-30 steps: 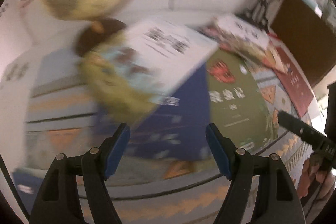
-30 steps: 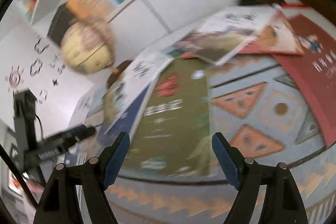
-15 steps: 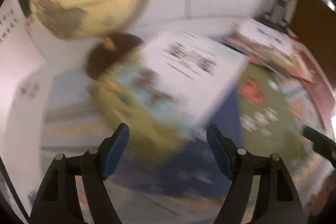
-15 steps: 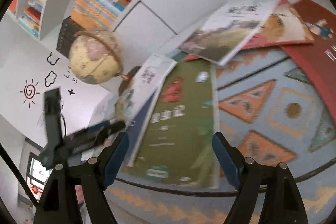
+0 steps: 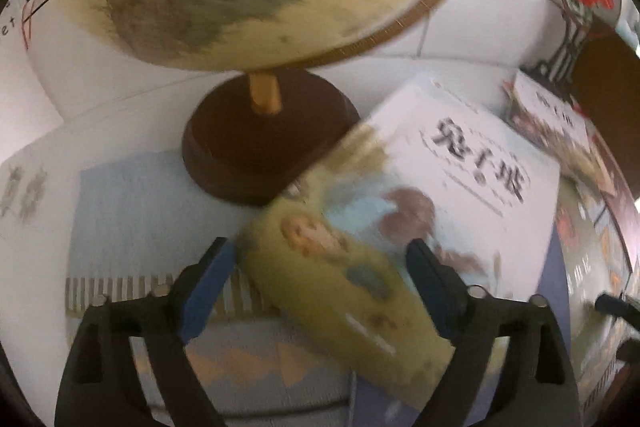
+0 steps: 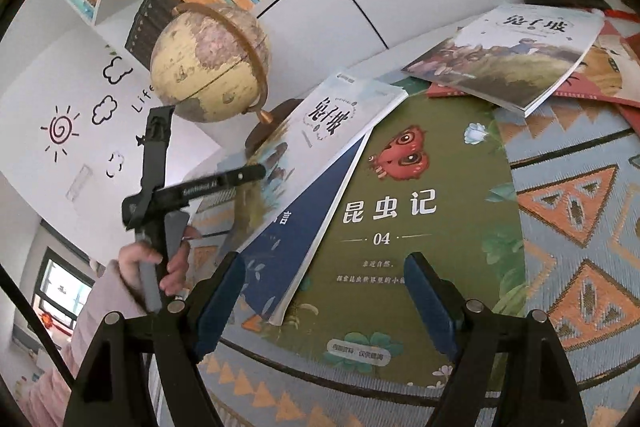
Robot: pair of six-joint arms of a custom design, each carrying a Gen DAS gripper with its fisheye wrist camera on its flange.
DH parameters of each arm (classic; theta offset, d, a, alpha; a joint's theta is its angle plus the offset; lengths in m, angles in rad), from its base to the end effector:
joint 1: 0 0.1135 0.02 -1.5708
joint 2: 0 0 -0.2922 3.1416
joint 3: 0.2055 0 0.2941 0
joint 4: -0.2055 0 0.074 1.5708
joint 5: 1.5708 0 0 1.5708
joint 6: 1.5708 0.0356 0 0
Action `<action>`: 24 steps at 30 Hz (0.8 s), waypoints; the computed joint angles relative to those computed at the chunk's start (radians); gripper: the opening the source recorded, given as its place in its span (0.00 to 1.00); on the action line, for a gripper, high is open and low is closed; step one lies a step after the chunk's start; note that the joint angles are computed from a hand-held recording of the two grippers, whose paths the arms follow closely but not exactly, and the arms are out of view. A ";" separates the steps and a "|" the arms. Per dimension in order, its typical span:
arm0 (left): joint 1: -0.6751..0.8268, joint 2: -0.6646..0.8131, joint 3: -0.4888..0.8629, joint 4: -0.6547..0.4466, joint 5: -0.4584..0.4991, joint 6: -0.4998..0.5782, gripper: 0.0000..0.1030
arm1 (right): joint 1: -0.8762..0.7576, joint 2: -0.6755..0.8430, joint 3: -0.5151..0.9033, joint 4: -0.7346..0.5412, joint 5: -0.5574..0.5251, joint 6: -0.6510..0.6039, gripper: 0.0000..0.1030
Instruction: Organize books
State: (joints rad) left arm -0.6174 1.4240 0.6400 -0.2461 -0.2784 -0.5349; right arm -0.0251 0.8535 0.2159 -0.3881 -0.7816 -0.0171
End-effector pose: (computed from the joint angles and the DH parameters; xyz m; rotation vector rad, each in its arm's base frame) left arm 0.2333 -0.1537 0.1490 0.0062 2.5420 -0.0851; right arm 0.1470 0.0214 0.1257 -0.2686 2.4174 0.9810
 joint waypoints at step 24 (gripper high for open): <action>-0.296 0.082 0.132 -0.084 -0.049 0.068 0.96 | -0.206 0.117 0.037 -0.131 -0.187 -0.198 0.84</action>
State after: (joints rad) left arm -0.9134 1.5060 0.7724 -0.3306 -0.3278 -0.4665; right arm -0.2316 0.9703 0.2527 -0.5187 -0.9688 -0.2150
